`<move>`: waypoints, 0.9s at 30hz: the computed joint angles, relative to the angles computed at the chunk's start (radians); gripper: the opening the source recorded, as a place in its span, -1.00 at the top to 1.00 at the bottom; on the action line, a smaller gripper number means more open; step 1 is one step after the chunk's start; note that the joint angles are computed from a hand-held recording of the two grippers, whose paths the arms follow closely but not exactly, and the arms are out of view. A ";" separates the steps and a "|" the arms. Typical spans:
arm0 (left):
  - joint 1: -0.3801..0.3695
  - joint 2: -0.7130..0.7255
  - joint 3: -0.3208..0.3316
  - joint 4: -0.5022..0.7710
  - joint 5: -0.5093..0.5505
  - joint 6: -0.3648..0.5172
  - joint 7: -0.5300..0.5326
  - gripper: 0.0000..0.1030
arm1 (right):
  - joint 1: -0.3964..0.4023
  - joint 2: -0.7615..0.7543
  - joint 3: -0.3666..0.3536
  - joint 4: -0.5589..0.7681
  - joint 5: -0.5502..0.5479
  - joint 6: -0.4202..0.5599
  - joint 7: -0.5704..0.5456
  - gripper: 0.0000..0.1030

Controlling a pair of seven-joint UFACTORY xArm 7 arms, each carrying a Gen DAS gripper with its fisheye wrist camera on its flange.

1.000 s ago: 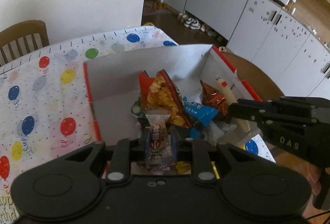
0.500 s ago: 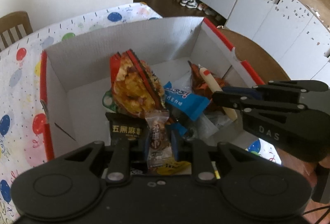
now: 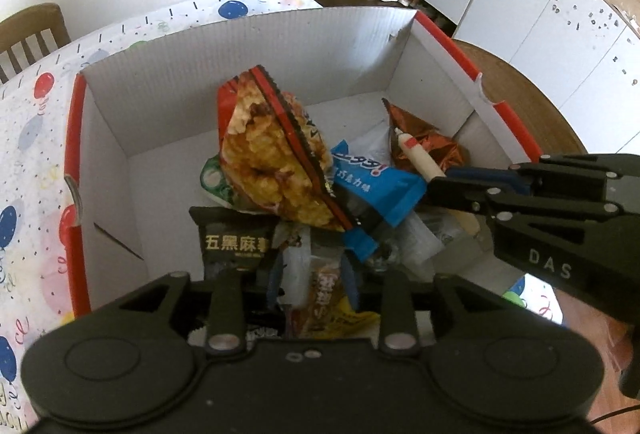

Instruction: Organize snacks

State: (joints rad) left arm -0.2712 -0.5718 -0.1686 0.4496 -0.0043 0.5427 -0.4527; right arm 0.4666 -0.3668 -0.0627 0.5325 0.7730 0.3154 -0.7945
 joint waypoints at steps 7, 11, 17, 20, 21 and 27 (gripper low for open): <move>0.025 -0.081 -0.046 -0.031 0.051 -0.009 -0.064 -0.36 | 0.007 -0.035 -0.016 -0.013 0.028 0.023 -0.036 0.31; 0.021 -0.136 -0.032 -0.053 0.047 -0.012 -0.080 -0.45 | -0.004 -0.066 -0.009 -0.030 0.003 0.009 -0.007 -0.09; 0.037 -0.243 -0.046 -0.080 0.072 0.013 -0.097 -0.57 | -0.001 -0.134 -0.024 -0.054 -0.022 0.015 0.035 -0.55; 0.044 -0.304 -0.049 -0.100 0.082 0.021 -0.103 -0.64 | -0.002 -0.181 -0.014 -0.074 -0.057 0.013 0.084 -0.56; 0.047 -0.327 -0.051 -0.105 0.085 0.027 -0.107 -0.67 | 0.002 -0.197 -0.016 -0.079 -0.066 0.014 0.098 -0.59; 0.049 -0.452 -0.049 -0.137 0.092 0.052 -0.102 -0.85 | 0.025 -0.303 -0.011 -0.119 -0.135 0.008 0.199 -0.83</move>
